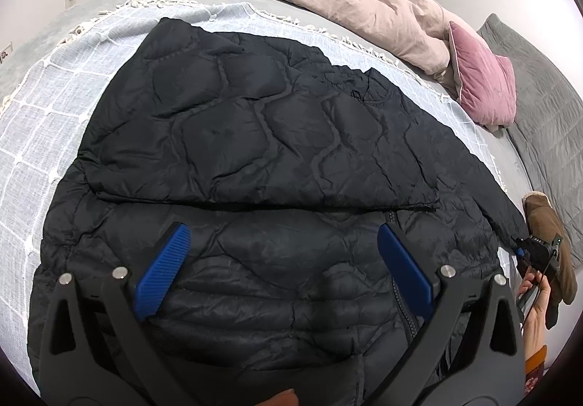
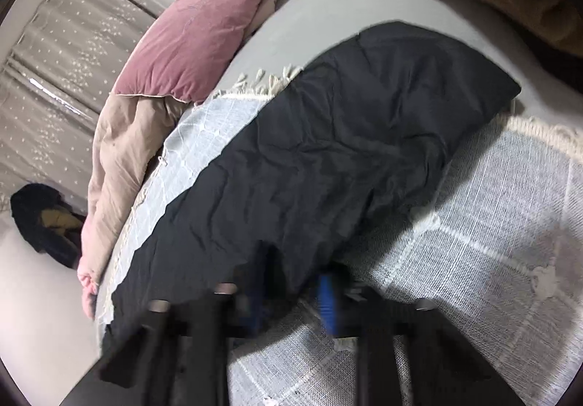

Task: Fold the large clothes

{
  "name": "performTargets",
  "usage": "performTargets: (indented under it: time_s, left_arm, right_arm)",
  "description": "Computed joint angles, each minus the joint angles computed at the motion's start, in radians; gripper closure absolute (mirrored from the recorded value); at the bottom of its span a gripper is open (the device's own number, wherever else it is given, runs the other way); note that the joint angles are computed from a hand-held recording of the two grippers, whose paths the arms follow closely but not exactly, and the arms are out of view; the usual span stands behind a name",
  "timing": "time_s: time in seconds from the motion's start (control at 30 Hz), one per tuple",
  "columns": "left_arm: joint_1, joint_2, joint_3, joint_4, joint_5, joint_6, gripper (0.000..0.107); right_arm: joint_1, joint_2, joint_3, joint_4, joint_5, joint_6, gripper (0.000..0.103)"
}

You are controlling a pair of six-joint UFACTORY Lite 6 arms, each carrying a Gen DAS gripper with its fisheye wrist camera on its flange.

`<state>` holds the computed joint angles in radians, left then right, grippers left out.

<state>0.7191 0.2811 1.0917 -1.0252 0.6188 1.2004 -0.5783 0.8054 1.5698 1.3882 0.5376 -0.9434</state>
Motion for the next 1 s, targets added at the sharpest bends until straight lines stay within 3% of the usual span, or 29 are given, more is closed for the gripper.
performTargets:
  time_s: [0.13,0.47,0.57,0.8,1.0]
  left_arm:
    - [0.000,-0.015,-0.009,-0.005,0.011,0.010,0.005]
    - [0.013,-0.042,-0.011,-0.011,0.052,0.009,0.005]
    - [0.022,-0.053,-0.013,-0.015,0.069,0.011,0.005]
    - [0.047,-0.057,-0.014,-0.016,0.105,0.017,0.005]
    - [0.055,-0.064,-0.030,0.003,0.108,0.025,0.005]
  right_arm:
    - [0.029,-0.092,-0.076,0.033,-0.074,-0.063,0.096]
    - [0.196,-0.456,-0.308,0.227,-0.273,-0.355,0.097]
    - [0.277,-0.560,-0.349,0.158,-0.326,-0.321,0.097]
    - [0.598,-0.761,-0.410,-0.541,-0.436,0.245,0.097]
    - [0.840,-0.616,-0.330,-1.169,-0.399,0.775,0.097]
